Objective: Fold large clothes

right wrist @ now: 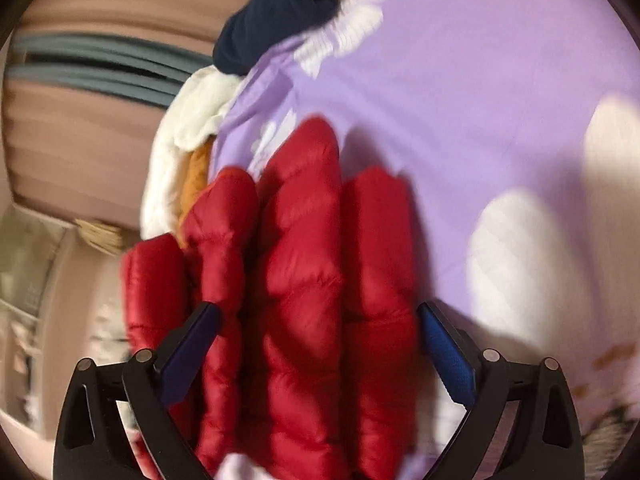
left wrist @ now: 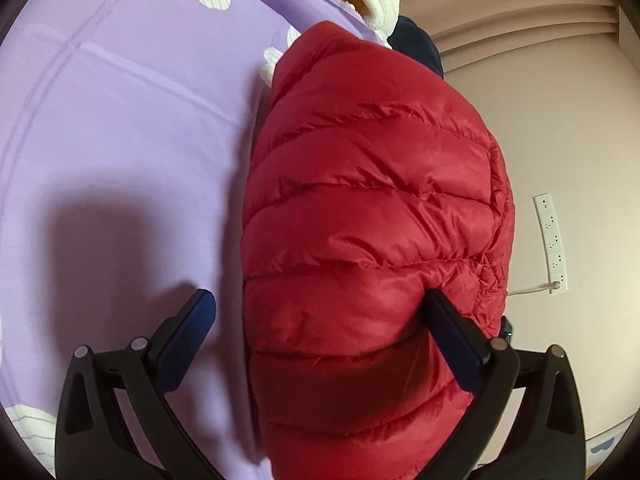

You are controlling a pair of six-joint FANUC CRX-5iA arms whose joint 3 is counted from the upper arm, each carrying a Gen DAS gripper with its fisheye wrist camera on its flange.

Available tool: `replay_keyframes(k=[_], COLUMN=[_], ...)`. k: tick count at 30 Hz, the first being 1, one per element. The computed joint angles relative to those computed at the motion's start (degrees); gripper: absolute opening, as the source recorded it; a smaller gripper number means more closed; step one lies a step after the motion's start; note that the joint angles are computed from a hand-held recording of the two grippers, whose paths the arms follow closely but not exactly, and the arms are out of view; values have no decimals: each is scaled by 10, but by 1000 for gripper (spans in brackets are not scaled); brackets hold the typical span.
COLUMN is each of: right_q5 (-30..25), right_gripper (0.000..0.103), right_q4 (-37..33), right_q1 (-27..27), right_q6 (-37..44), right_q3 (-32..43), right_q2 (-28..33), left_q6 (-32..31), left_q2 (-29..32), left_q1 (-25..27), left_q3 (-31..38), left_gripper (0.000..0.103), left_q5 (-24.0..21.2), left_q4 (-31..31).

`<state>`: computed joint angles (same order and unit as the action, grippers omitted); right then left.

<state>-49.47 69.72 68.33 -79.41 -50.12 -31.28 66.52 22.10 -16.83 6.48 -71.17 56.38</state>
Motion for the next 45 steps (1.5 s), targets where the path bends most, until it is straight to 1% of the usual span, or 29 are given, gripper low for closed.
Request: replay_keyframes(k=[1, 2, 4, 6, 8, 10, 12, 13, 14, 15, 17, 18, 20, 21, 22, 23, 26, 28, 31, 34, 37, 39, 40, 45], right_q5=[15, 14, 19, 22, 4, -26, -46, -61, -63, -57, -36, -27, -27, -25, -23, -23, -23, -11, 1, 28, 55, 85, 97, 177], right_gripper=[100, 102, 103, 103, 103, 103, 102, 100, 96, 92, 76, 73, 60, 57, 51, 49, 39, 37, 37, 36, 36, 36, 36, 36], right_q4=[32, 64, 78, 39, -28, -111, -157, -176, -181, -175, -158, -150, -155, -155, -155, -153, -135, -107, -73, -36, -21, -14, -12, 0], right_q1=[-11, -16, -21, -15, -1, 11, 12, 15, 15, 14, 10, 9, 10, 10, 9, 11, 20, 13, 12, -7, -28, -51, -59, -113], right_q6=[-27, -52, -59, -11, 64, 165, 238, 272, 284, 281, 268, 264, 283, 292, 302, 306, 312, 312, 310, 303, 321, 340, 346, 374], right_q3=[-9, -16, -13, 8, 42, 89, 121, 137, 142, 138, 120, 115, 117, 118, 119, 123, 120, 115, 117, 122, 137, 157, 165, 198], right_q2=[0, 3, 9, 17, 31, 55, 75, 88, 94, 93, 85, 82, 84, 84, 83, 84, 82, 80, 85, 94, 108, 127, 135, 176], left_q6=[-1, -3, -7, -10, -11, -9, -8, -7, -6, -7, -8, -7, -12, -19, -25, -30, -37, -45, -58, -67, -71, -75, -87, -78], left_q2=[4, 5, 10, 13, 16, 18, 21, 22, 23, 24, 23, 22, 14, 10, 7, 4, -1, -11, -30, -45, -63, -73, -86, -96], left_q1=[-4, -7, -18, -31, -39, -43, -44, -43, -43, -42, -42, -44, -50, -54, -56, -58, -58, -55, -49, -37, -28, -16, -1, 28], left_q3=[6, 9, 25, 41, 50, 54, 56, 57, 58, 57, 59, 60, 63, 66, 69, 68, 63, 50, 26, 8, -11, -18, -34, -34], left_gripper=[103, 103, 103, 103, 103, 103, 103, 103, 103, 103, 103, 103, 102, 102, 100, 99, 94, 90, 88, 88, 88, 88, 88, 88], left_q5=[-1, -3, -6, -4, 1, 2, 1, -2, -5, -7, -7, -7, -4, -2, -2, 0, 3, 11, 23, 28, 40, 43, 39, 44], left_q4=[0, -2, -16, -38, -50, -51, -52, -50, -49, -47, -52, -58, -77, -88, -94, -97, -90, -82, -70, -52, -42, -38, -35, -45])
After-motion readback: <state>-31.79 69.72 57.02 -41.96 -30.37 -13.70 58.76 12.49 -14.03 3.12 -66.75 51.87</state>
